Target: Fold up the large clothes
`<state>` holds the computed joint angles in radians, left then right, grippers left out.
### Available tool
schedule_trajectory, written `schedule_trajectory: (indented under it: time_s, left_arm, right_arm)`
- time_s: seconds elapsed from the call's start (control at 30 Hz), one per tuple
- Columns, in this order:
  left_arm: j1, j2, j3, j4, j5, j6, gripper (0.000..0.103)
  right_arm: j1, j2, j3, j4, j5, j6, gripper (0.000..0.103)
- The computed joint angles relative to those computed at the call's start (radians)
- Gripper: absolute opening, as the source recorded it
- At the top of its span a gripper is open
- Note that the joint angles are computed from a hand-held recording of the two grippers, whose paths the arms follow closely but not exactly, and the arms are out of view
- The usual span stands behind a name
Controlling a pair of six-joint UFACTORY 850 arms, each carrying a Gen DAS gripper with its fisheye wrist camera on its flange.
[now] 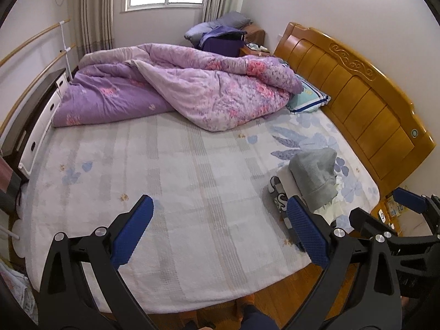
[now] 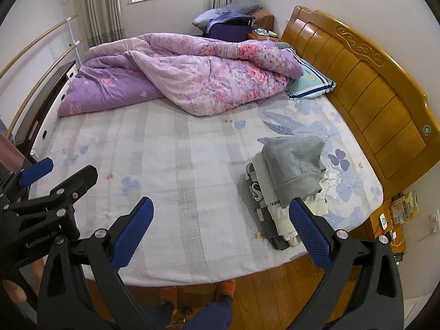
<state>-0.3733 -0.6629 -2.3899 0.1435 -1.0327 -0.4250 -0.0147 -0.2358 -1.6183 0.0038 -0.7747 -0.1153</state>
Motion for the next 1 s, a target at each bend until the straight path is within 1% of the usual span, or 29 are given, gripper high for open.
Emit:
schedule_trajectory:
  time_s: [0.17,0.23,0.47,0.63,0.7,1.0]
  left_arm:
    - [-0.010,0.015,-0.013,0.025,-0.001,-0.016,0.097]
    - [-0.013,0.006,-0.040,0.035,-0.015,-0.014,0.097]
    - [-0.022,0.001,-0.075,0.080,-0.016,-0.028,0.098]
    - [-0.023,-0.021,-0.122,0.084,-0.039,-0.014,0.098]
    - [-0.024,-0.020,-0.119,0.088,-0.033,-0.014,0.098]
    - [-0.025,-0.045,-0.169,0.106,-0.053,-0.005,0.098]
  right_arm:
    - [-0.010,0.022,-0.001,0.023,0.005,-0.021,0.095]
    - [-0.010,0.029,-0.005,0.026,0.012,-0.025,0.095]
    - [-0.012,0.044,-0.005,0.035,0.030,-0.035,0.095]
    - [-0.014,0.047,-0.006,0.044,0.030,-0.038,0.095]
    - [-0.016,0.042,-0.013,0.055,0.026,-0.042,0.095]
    - [-0.017,0.034,-0.039,0.053,0.016,-0.036,0.095]
